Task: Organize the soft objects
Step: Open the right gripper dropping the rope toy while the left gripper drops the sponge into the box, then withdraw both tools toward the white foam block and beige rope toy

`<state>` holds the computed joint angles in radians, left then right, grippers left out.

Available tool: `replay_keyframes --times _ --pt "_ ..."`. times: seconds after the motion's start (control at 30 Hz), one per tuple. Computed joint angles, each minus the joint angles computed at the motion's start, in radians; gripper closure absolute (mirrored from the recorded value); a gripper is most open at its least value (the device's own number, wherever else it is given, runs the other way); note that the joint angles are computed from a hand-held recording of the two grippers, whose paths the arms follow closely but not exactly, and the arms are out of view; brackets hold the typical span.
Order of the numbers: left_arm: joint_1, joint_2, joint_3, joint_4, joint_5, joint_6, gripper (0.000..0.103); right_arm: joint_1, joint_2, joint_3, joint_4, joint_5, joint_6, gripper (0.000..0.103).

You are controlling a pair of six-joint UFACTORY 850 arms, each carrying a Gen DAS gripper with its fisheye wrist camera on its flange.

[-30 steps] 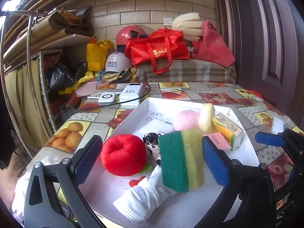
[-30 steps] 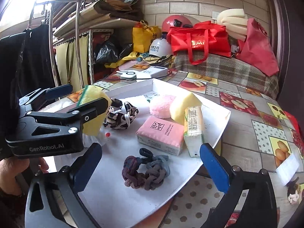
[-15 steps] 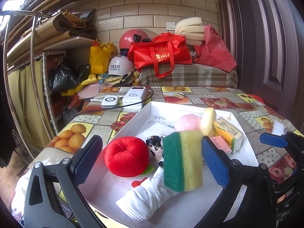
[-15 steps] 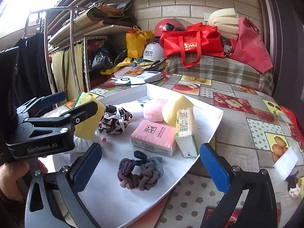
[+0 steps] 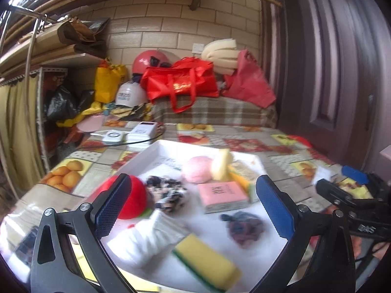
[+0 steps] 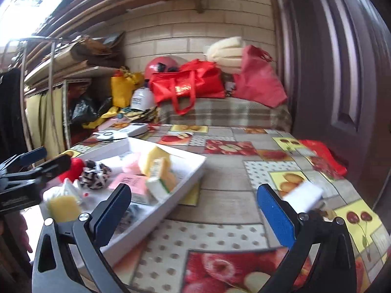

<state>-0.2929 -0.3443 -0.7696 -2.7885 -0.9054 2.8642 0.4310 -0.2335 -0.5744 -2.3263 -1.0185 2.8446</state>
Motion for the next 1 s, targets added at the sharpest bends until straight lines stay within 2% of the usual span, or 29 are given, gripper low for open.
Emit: replay_keyframes --times 0.07,0.23,0.43,0.5,0.6,0.7,0.77,0.87,1.0 --pt "0.002 0.006 0.008 0.064 -0.022 -0.073 0.001 -0.026 0.028 0.031 0.005 -0.001 0.022 0.0" --pt "-0.024 0.013 -0.003 0.217 0.016 -0.15 0.001 -0.082 0.115 0.116 0.084 0.006 -0.02 0.0" --pt "-0.086 0.023 -0.006 0.25 0.082 -0.091 0.001 -0.294 0.272 0.248 -0.039 0.166 0.085 0.0" --pt "-0.11 0.023 -0.01 0.228 0.118 -0.044 0.001 -0.35 0.308 0.272 -0.015 0.2 0.054 0.0" --pt "-0.128 0.014 -0.025 0.264 0.142 -0.061 0.001 -0.423 0.333 0.278 -0.037 0.27 0.013 0.0" --pt "-0.164 0.002 -0.051 0.246 0.205 -0.055 0.001 -0.493 0.327 0.267 -0.175 0.365 0.053 0.0" --pt "-0.193 -0.012 -0.076 0.227 0.26 -0.05 0.001 -0.515 0.296 0.238 -0.24 0.425 0.05 0.0" --pt "-0.243 -0.044 -0.128 0.207 0.36 -0.046 0.001 -0.509 0.217 0.166 -0.234 0.481 -0.031 0.0" --pt "-0.285 -0.074 -0.174 0.174 0.427 -0.004 0.001 -0.512 0.153 0.105 -0.243 0.521 -0.055 0.0"
